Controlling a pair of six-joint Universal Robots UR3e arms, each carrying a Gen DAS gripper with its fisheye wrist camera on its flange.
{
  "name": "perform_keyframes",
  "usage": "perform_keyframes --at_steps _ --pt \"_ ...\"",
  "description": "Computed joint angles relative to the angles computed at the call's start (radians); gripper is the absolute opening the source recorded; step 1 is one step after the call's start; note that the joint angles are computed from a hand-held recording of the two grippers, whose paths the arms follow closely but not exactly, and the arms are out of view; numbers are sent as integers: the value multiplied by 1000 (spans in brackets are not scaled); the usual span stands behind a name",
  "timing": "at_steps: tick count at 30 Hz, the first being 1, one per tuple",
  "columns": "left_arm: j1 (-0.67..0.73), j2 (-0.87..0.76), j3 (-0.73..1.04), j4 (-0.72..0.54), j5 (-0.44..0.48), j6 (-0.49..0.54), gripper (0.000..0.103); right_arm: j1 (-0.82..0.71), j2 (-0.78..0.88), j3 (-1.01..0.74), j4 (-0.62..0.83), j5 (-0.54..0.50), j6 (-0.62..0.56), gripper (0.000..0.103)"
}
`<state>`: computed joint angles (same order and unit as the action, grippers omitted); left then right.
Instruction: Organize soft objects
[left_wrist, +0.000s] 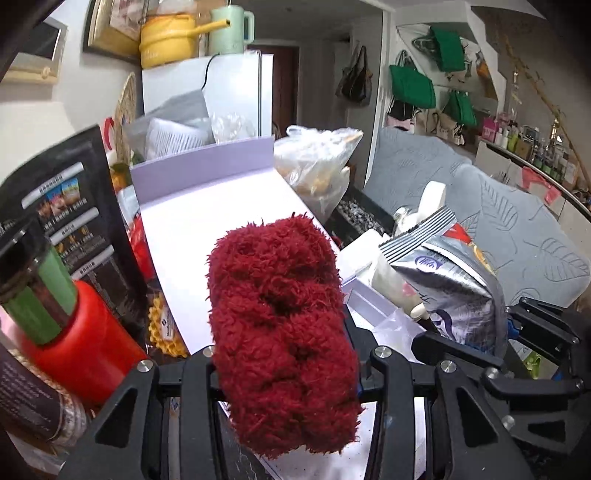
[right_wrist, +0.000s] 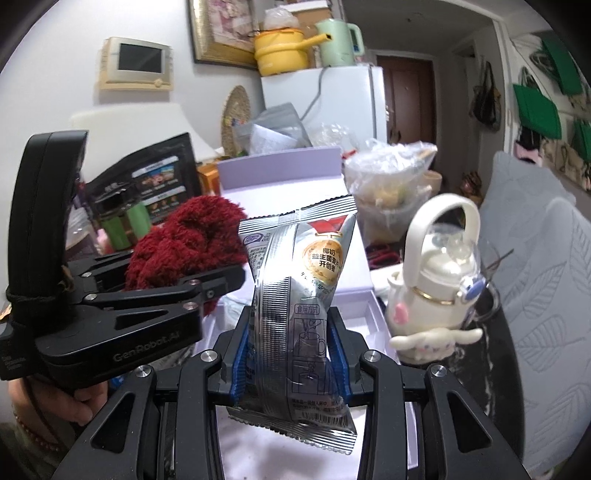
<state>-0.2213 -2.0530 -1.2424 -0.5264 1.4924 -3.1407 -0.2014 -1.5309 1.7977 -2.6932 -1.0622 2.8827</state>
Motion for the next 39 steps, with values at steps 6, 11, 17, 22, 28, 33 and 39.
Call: perform_keyframes --at_steps 6,11,17,22,28,33,39 --pt "-6 -57 54 -38 17 7 40 15 89 -59 11 -37 6 37" --pt "-13 -101 99 -84 18 21 40 18 133 -86 26 -59 9 37" --pt "-33 -160 170 -149 54 33 40 29 189 -132 70 -104 9 37" --pt "-13 -183 206 -209 22 19 40 26 216 -160 124 -101 -7 37" --pt "-28 -237 271 -260 58 32 40 29 241 -178 157 -108 -12 37" --pt "-43 -266 319 -292 93 36 40 40 269 -200 173 -141 -6 38" --pt "-55 -296 386 -347 119 37 41 43 282 -209 182 -159 -3 38"
